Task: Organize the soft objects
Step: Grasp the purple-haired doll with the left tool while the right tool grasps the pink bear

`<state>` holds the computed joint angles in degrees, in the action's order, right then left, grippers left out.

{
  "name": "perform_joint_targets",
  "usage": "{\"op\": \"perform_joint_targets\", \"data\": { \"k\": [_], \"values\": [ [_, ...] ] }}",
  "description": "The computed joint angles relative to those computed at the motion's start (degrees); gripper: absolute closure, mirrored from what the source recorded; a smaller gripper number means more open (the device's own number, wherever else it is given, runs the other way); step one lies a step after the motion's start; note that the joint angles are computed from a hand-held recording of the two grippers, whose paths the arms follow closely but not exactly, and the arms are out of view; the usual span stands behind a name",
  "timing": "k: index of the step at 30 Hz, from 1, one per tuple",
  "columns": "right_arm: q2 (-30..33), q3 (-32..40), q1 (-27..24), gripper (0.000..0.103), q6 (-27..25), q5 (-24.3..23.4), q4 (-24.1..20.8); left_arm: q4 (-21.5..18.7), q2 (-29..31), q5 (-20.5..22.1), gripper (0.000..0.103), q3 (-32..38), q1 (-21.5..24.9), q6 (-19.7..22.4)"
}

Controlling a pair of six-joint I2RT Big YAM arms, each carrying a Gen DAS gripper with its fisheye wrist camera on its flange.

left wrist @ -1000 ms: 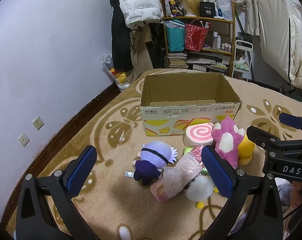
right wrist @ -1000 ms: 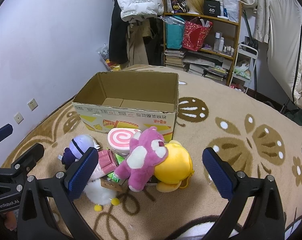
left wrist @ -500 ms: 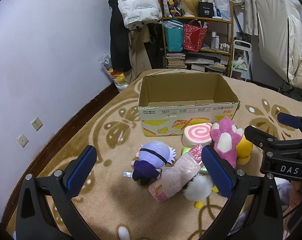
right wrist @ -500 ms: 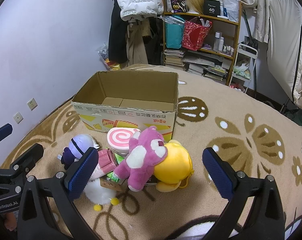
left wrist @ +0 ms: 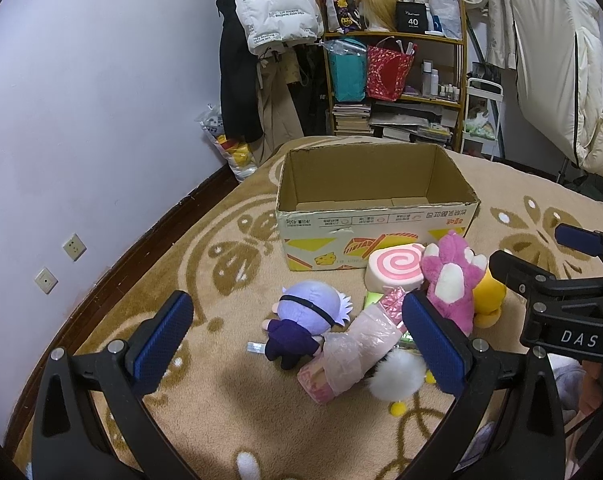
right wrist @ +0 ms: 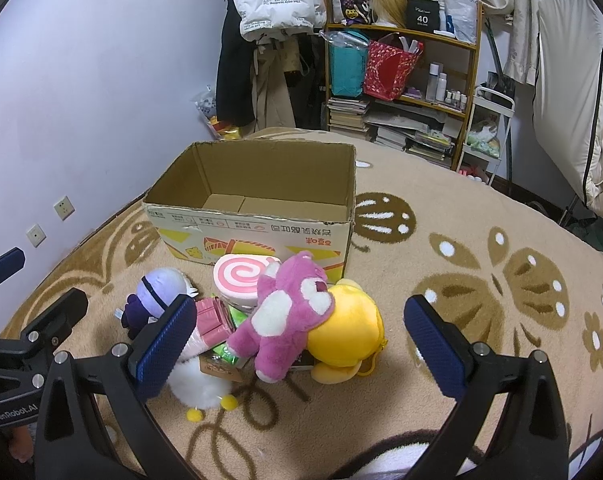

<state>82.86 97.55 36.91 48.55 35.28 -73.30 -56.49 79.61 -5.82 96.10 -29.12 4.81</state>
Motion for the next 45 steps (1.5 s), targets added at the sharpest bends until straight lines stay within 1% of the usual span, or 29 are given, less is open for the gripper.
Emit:
{"op": "perform_joint_targets", "data": {
  "k": [4,8,10,14,18,22,24,30,34,37,39,43,45],
  "values": [
    [0.0,0.1,0.0,0.000,-0.1,0.0,0.0,-0.8,0.6,-1.5,0.000,0.7,0.1,-0.1],
    [-0.2,-0.1,-0.2,0.000,-0.2,0.0,0.4,-1.8,1.0,-1.2,0.000,1.9,1.0,-1.1],
    [-0.6,-1.1,-0.4,0.000,-0.3,-0.2,1.4,-3.0,1.8,-0.5,0.000,3.2,1.4,-1.7],
    [-0.2,-0.5,-1.0,0.000,0.0,-1.0,1.5,-5.3,3.5,0.4,0.000,5.6,2.1,-2.5],
    [1.1,0.9,-1.8,0.000,-0.8,-1.0,1.8,-7.8,6.2,-2.8,0.000,8.4,1.8,-2.0],
    [2.4,2.2,-2.5,0.000,-2.0,-1.3,1.9,-10.3,8.9,-1.9,0.000,11.3,2.4,-1.8],
    [3.0,2.9,-3.0,0.000,-2.4,-1.7,1.7,-10.7,10.0,-2.0,0.000,12.3,2.3,-1.1],
    [3.9,3.4,-4.9,0.000,-2.0,-4.9,2.1,-12.2,13.8,-3.4,0.000,15.8,1.4,1.3],
    [4.5,3.3,-6.4,0.000,-0.3,-8.4,1.4,-13.4,16.2,-3.5,0.000,17.7,1.0,2.3],
    [4.7,2.5,-7.5,0.000,0.8,-10.7,1.8,-15.6,18.6,-3.5,0.000,20.0,0.9,2.0],
    [4.9,2.2,-8.0,0.000,1.4,-12.2,1.9,-15.9,19.3,-4.1,0.000,20.4,0.8,2.1],
    [5.6,1.7,-8.8,0.000,1.8,-15.1,1.7,-17.2,21.2,-3.3,0.000,22.2,1.0,1.9],
    [6.1,1.8,-9.0,0.000,1.6,-16.1,1.5,-17.7,22.3,-4.1,0.000,23.1,0.9,2.2]
  ]
}}
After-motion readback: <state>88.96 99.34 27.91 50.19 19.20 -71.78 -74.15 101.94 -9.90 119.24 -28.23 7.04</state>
